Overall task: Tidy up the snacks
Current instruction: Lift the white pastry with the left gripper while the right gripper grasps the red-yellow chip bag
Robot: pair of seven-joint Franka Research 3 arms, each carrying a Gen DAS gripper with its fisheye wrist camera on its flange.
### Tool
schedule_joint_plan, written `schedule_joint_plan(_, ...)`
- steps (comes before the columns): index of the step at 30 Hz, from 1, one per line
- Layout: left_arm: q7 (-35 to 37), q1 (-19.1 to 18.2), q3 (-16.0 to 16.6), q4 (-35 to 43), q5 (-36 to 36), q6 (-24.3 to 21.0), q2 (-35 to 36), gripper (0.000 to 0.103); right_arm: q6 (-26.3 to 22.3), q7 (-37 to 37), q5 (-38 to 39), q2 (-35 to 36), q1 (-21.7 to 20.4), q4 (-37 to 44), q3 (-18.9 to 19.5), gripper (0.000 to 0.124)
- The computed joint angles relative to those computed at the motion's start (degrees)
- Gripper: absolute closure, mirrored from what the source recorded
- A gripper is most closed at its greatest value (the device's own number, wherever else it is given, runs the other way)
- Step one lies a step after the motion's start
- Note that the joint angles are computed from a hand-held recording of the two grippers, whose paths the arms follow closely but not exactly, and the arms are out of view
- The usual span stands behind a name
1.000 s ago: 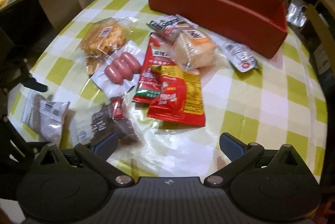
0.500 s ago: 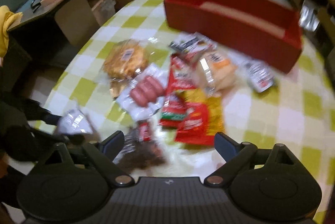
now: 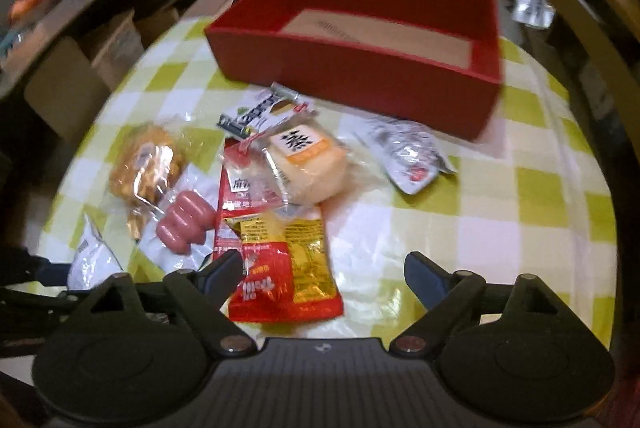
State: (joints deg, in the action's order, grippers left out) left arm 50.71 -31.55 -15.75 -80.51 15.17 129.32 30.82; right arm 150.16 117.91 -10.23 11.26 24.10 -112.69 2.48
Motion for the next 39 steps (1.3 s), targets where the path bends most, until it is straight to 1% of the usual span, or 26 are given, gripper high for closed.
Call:
schedule_joint_plan(2,0.81,-0.23,-0.2,1.35,0.02,0.01,0.9,0.055,-0.04,-2.27,2.08,1.57,-0.58,1.0,0.62,0.033)
schedule_joint_plan(4,1.63,-0.41,-0.33,1.8,0.0,0.19,1.3,0.054,1.53,-7.51,8.12,2.82,-2.27,1.64,2.1,0.034)
schedule_joint_plan(5,1.81,-0.46,-0.37,2.25,-0.27,-0.12,1.63,0.054,1.4,-9.19,9.5,3.35,-2.39,2.13,2.26,0.035)
schedule_joint_plan(7,2.1,-0.55,-0.37,3.5,-0.86,-1.14,2.56,0.054,-0.11,-10.49,10.83,4.55,-1.95,3.39,2.05,0.041)
schedule_joint_plan(8,2.22,-0.71,-0.25,4.22,-0.92,-1.74,3.07,0.054,-0.69,-12.2,12.5,4.84,-2.23,3.71,2.46,0.048)
schedule_joint_plan(9,2.41,-0.89,-0.16,5.08,-0.97,-2.45,3.63,0.054,-1.04,-13.88,14.09,5.06,-2.47,3.93,2.82,0.05)
schedule_joint_plan(12,3.03,-1.21,-0.09,6.4,-1.28,-3.36,4.6,0.054,-2.87,-14.25,13.57,6.2,-1.29,5.12,1.86,0.052)
schedule_joint_plan(16,3.79,-1.96,0.21,8.06,-0.95,-4.44,5.63,0.054,-2.72,-14.35,14.51,6.68,-1.0,5.34,1.42,0.051)
schedule_joint_plan(17,3.96,-2.05,0.27,8.13,-0.88,-4.55,5.68,0.054,-2.3,-14.17,14.44,6.52,-0.87,5.02,1.24,0.054)
schedule_joint_plan(18,4.05,-2.18,0.35,8.34,-0.79,-4.75,5.81,0.054,-2.15,-14.24,14.06,6.25,-0.71,4.73,1.07,0.062)
schedule_joint_plan(21,4.26,-2.32,0.46,8.84,-0.79,-5.36,6.1,0.053,-1.25,-14.18,13.82,5.42,-0.55,3.51,0.91,0.066)
schedule_joint_plan(25,4.31,-2.87,0.8,9.84,-0.24,-6.16,6.57,0.053,-0.86,-15.52,14.15,3.23,-0.8,1.56,1.42,0.068)
schedule_joint_plan(31,4.29,-3.59,1.11,12.07,0.3,-6.28,7.54,0.053,2.06,-17.04,17.69,-2.0,-1.62,-3.87,2.57,0.068)
schedule_joint_plan(39,4.27,-5.13,1.46,15.14,1.1,-6.9,8.95,0.054,4.8,-16.98,19.03,-7.1,-1.97,-9.27,3.34,0.068)
